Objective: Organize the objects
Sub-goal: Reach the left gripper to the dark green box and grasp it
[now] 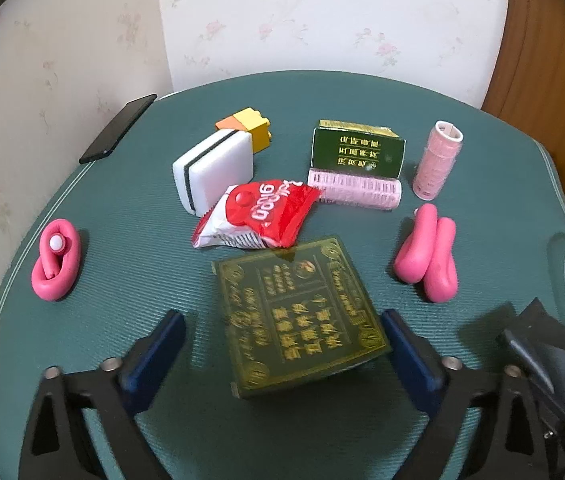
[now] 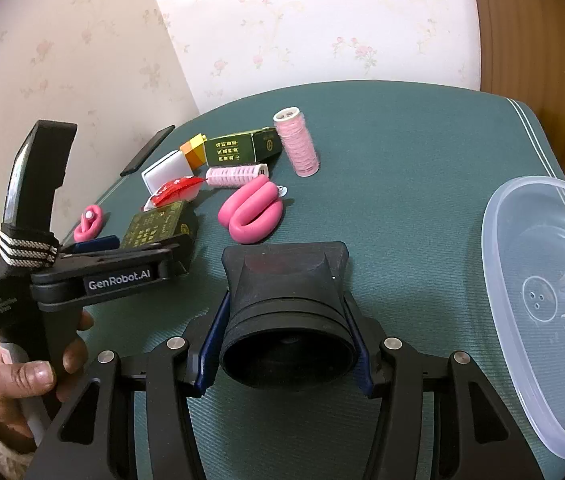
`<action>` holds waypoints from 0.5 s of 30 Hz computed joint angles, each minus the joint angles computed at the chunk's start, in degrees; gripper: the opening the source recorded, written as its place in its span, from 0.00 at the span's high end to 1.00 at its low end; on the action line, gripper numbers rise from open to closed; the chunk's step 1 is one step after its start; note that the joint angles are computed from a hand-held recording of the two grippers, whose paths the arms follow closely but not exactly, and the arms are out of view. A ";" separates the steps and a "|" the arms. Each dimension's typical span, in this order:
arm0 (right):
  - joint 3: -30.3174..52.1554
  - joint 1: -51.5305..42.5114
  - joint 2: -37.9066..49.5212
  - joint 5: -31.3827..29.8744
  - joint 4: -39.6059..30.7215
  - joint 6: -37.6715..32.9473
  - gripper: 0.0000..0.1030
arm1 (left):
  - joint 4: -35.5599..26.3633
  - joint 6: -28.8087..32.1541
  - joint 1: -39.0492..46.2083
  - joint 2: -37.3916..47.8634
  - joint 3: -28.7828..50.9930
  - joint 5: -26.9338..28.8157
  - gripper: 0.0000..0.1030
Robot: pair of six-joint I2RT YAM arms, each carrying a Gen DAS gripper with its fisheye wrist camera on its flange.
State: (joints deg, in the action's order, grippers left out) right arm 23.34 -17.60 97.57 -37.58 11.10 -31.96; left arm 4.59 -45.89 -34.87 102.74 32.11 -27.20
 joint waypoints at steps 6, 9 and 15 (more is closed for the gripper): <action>-0.03 -0.47 0.62 -0.39 0.60 -0.32 0.48 | 3.61 0.41 0.12 -0.24 -2.05 0.26 0.28; -0.35 -0.56 0.37 -0.70 1.03 -0.29 0.48 | 3.75 -0.07 -1.00 -1.21 -2.78 -1.96 0.28; -0.83 -1.01 -0.60 -1.89 1.73 0.33 0.48 | 0.09 -2.30 -5.58 -3.13 -2.41 -10.68 0.28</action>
State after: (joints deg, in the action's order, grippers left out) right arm 22.51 -18.61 96.97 -39.48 12.83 -31.62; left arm 4.68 -48.20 -40.44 99.60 29.70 -37.88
